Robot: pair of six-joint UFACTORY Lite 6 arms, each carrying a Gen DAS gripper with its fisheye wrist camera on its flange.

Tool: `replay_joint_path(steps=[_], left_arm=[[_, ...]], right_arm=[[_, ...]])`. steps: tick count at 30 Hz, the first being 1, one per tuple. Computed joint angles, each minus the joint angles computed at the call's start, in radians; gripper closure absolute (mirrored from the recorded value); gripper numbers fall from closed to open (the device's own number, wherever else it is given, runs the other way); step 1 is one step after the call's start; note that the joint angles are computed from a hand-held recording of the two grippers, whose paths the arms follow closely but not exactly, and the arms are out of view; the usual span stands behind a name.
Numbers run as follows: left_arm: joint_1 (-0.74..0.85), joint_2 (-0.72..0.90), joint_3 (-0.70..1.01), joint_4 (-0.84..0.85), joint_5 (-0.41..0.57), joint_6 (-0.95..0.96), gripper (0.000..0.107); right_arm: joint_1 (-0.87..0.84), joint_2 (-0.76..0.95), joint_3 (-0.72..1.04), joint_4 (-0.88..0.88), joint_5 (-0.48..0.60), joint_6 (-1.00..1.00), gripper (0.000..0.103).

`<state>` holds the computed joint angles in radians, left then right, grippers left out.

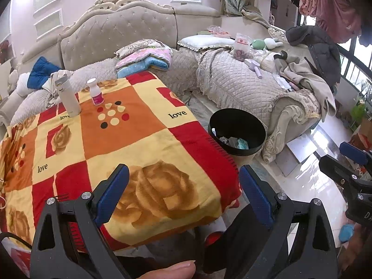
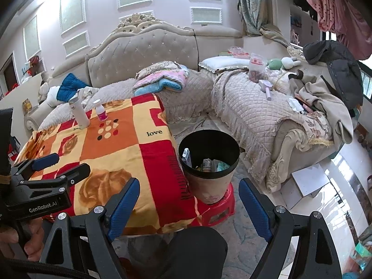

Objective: Collect trash

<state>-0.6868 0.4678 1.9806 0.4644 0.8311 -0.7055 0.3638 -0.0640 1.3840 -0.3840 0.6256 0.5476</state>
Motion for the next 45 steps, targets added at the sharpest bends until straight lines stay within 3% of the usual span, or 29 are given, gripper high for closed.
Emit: replay_joint_path(steps=[45], left_arm=[[0.014,0.047,0.019,-0.075,-0.021,0.051,0.012]], right_arm=[[-0.023,0.01,-0.009,0.014,0.009,0.006,0.018]])
